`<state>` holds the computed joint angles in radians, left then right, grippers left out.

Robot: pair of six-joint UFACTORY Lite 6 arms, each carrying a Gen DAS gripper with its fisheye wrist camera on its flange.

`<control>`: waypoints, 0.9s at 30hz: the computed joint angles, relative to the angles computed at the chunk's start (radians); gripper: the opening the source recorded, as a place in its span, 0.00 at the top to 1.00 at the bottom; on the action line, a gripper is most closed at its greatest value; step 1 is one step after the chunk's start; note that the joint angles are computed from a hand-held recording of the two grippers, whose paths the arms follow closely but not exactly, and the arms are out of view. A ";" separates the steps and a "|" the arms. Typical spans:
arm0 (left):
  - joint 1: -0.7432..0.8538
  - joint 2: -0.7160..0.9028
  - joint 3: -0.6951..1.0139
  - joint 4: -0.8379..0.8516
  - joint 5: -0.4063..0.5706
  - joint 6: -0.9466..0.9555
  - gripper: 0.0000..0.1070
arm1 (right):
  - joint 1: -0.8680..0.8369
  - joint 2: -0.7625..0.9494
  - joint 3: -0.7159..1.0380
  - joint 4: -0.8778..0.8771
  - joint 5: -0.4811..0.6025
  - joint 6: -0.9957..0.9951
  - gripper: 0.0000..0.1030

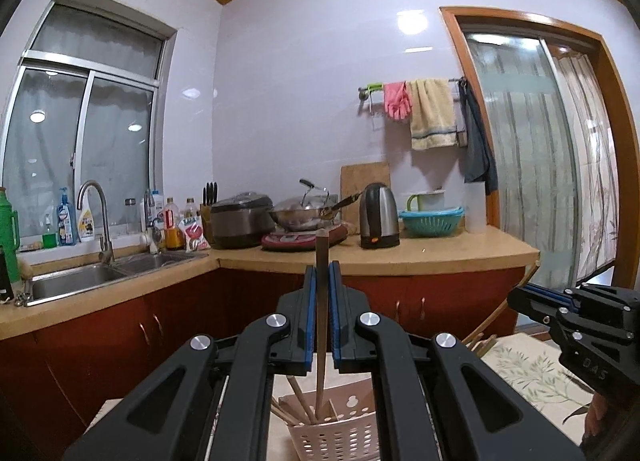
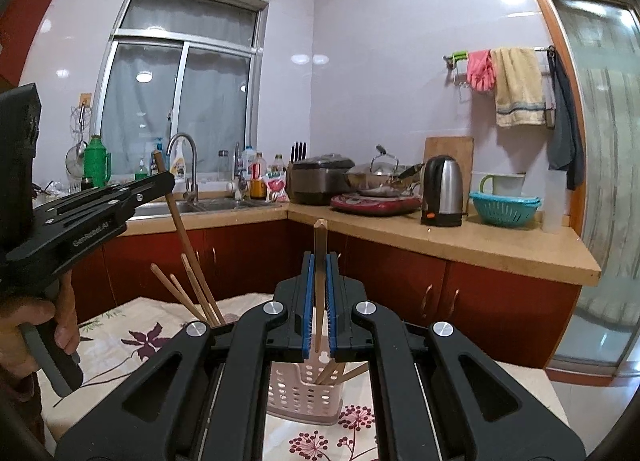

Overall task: Organize utensils
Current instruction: 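Lift both held chopsticks and carry them over the holder, then open both tools to drop the chopsticks into the holder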

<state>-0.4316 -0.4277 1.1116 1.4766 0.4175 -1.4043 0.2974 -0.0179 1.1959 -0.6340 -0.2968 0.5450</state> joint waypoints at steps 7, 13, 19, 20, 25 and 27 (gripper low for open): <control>0.073 0.058 -0.022 0.057 -0.072 -0.089 0.94 | 0.011 0.104 0.052 -0.043 0.020 0.035 0.94; 0.090 0.074 -0.061 0.088 -0.090 -0.139 0.94 | 0.035 0.160 0.073 0.007 0.045 -0.025 0.94; 0.058 0.076 -0.077 0.203 -0.042 -0.223 0.94 | 0.046 0.212 0.095 0.017 0.062 -0.032 0.94; 0.062 0.079 -0.073 0.204 -0.046 -0.225 0.94 | 0.047 0.216 0.096 0.020 0.064 -0.034 0.94; 0.062 0.072 -0.080 0.221 -0.045 -0.234 0.93 | 0.048 0.237 0.115 -0.007 0.080 -0.001 0.94; 0.058 0.073 -0.080 0.220 -0.040 -0.228 0.92 | 0.047 0.244 0.121 -0.009 0.083 0.006 0.94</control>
<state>-0.3737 -0.3545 1.0316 1.6965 0.3774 -1.6322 0.3442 0.2263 1.3174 -0.6435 -0.2141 0.5511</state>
